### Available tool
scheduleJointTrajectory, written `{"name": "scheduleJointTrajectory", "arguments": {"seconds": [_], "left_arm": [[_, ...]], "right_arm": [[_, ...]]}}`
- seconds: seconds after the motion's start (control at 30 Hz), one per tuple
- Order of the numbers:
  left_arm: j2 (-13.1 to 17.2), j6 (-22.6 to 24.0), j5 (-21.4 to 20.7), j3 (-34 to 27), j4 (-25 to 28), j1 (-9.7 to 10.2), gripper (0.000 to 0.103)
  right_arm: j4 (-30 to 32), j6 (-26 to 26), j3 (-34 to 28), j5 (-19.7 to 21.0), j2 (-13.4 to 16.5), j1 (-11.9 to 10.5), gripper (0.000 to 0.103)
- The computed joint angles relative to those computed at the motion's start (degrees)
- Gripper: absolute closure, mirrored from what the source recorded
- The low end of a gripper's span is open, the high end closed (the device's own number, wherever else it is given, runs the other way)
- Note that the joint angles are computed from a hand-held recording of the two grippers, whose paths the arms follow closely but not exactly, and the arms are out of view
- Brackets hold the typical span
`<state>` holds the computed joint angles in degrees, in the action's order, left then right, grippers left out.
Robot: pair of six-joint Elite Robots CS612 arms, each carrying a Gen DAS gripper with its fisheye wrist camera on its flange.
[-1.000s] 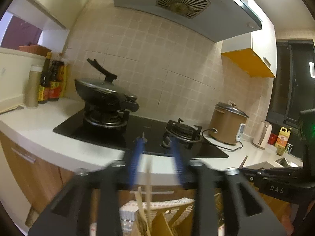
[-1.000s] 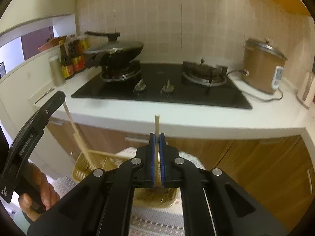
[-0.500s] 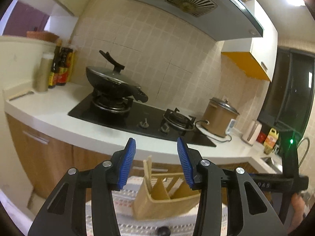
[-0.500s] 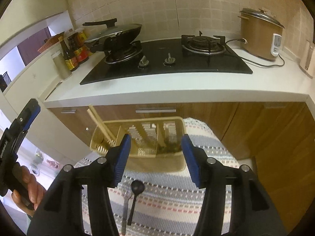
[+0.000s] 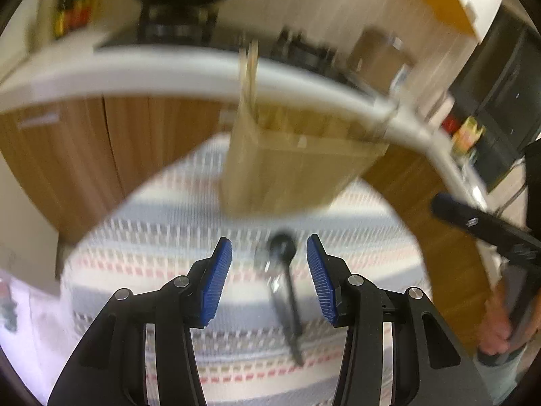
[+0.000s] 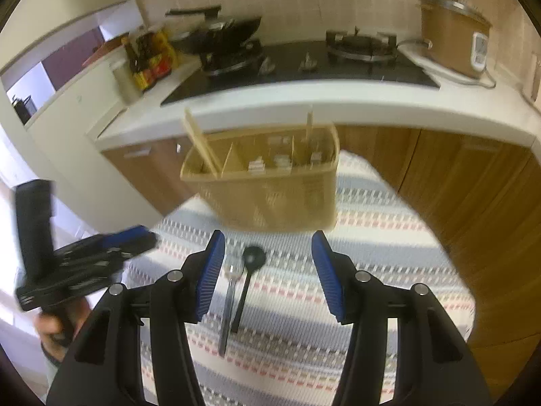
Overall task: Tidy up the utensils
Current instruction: 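Move both grippers back down to the two spoons on the cloth, then close the left gripper on the clear plastic spoon handle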
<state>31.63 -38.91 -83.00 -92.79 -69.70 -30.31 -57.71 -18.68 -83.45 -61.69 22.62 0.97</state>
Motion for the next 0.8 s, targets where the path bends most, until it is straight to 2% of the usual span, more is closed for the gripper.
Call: {"name": "scheduleJointTrajectory", "arguments": {"seconds": [0.13, 0.23, 0.33, 0.6, 0.8], "left_arm": [[1.38, -0.39, -6.52, 0.95, 2.16, 0.69, 0.059], [2.02, -0.38, -7.73, 1.72, 2.63, 0.64, 0.06], [2.35, -0.42, -6.36, 2.64, 3.59, 0.13, 0.064], [2.57, -1.27, -2.61, 4.26, 3.68, -1.02, 0.072], [1.21, -0.43, 3.45, 7.14, 4.98, -2.81, 0.075]], "right_arm": [[3.16, -0.97, -1.1, -1.47, 1.71, -0.14, 0.053], [6.59, -1.09, -0.73, 0.04, 2.25, -0.71, 0.053], [8.81, -0.98, -0.79, 1.11, 3.02, -1.32, 0.053], [9.68, -0.94, -1.48, 1.45, 4.01, -1.98, 0.053], [9.24, -1.07, -0.11, 0.77, 3.57, -1.34, 0.053]]}}
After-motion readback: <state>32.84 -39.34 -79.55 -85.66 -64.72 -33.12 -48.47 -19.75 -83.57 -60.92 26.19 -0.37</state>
